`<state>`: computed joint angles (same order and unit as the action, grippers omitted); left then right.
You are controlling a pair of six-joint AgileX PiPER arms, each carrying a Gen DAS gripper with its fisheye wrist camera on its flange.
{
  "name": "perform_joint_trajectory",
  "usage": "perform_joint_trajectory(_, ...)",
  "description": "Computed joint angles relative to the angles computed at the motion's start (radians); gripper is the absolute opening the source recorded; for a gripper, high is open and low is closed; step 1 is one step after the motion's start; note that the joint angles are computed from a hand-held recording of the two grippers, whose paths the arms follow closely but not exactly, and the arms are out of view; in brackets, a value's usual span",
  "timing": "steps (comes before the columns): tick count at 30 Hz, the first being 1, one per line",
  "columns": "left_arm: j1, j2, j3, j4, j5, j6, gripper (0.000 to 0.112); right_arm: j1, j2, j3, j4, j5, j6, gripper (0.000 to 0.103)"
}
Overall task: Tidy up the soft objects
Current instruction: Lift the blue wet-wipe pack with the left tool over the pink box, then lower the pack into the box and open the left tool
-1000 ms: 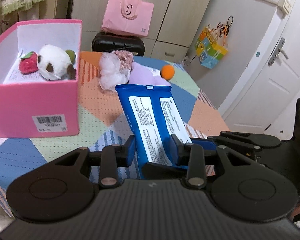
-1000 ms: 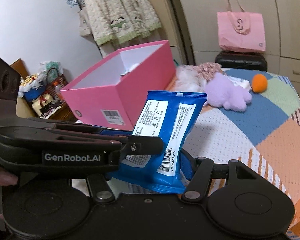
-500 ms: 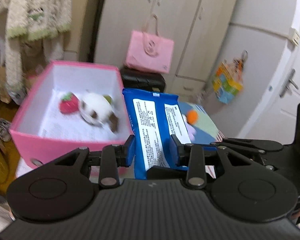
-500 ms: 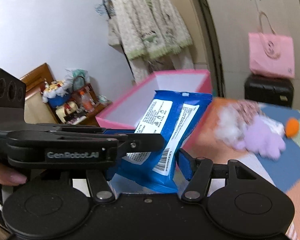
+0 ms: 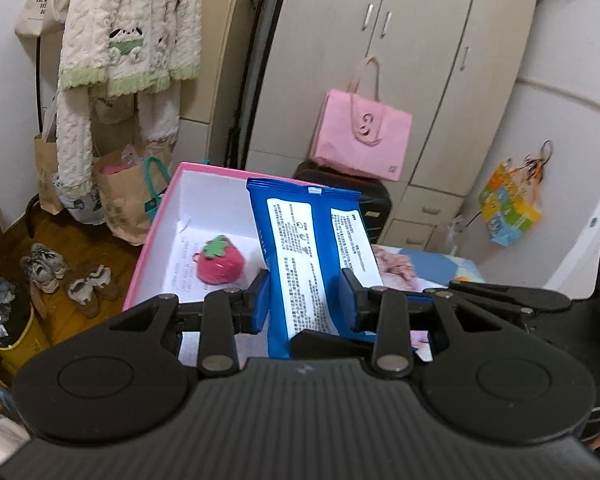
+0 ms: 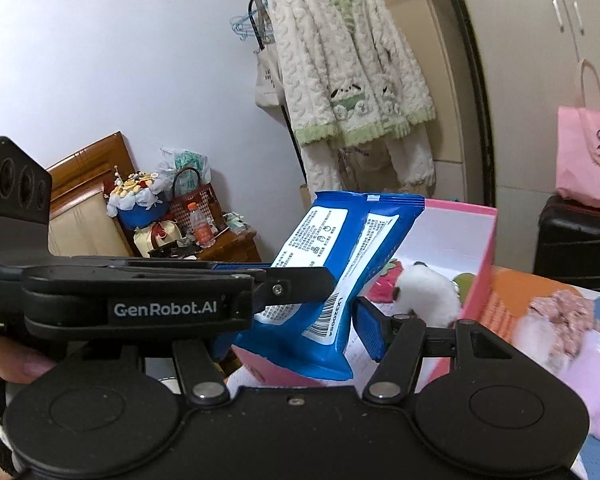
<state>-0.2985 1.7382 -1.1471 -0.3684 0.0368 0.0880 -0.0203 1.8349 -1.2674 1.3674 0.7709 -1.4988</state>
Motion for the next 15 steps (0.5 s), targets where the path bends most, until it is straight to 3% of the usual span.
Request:
perform_joint_trajectory(5,0.048,0.092,-0.122,0.238,0.109,-0.223,0.034,0.042,0.138,-0.183,-0.110,0.014,0.165,0.066)
perform_joint_trajectory(10,0.095,0.181,-0.228,0.158,0.221,-0.128,0.034,0.062,0.266,-0.331,-0.182,0.059,0.299,0.066)
perform_joint_trajectory(15,0.116,0.225,-0.270,0.128,0.258,-0.096,0.034,0.085,0.347,-0.439,-0.275,0.087,0.426,0.066)
